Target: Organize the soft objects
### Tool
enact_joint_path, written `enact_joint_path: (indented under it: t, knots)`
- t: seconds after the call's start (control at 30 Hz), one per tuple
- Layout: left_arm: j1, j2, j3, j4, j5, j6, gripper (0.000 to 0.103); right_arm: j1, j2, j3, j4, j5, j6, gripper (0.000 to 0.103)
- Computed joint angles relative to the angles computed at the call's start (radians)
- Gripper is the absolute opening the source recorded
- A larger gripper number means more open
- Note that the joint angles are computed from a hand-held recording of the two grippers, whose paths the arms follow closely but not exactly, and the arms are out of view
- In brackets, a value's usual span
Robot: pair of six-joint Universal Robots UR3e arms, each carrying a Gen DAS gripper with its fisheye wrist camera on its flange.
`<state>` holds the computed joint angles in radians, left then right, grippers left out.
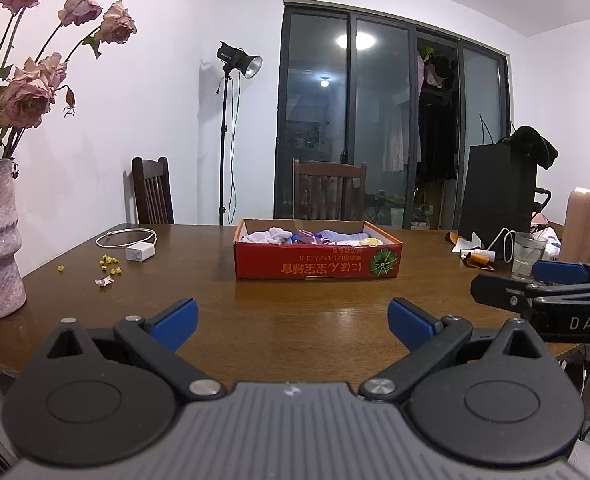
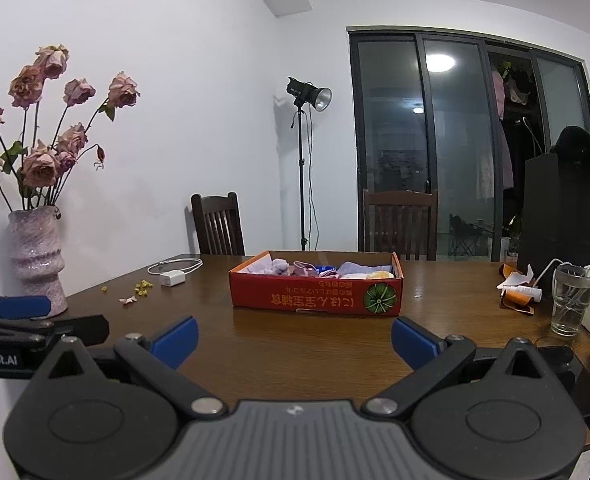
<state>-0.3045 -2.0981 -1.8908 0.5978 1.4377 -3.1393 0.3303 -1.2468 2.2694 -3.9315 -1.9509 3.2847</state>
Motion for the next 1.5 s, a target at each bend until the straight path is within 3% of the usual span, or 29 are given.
enact_joint_path:
  t: [1.5]
  knots:
    - [-0.010, -0.046, 0.002, 0.067, 0.023, 0.027, 0.103, 0.022, 0.034, -0.002, -0.016, -0.056, 0.027, 0.103]
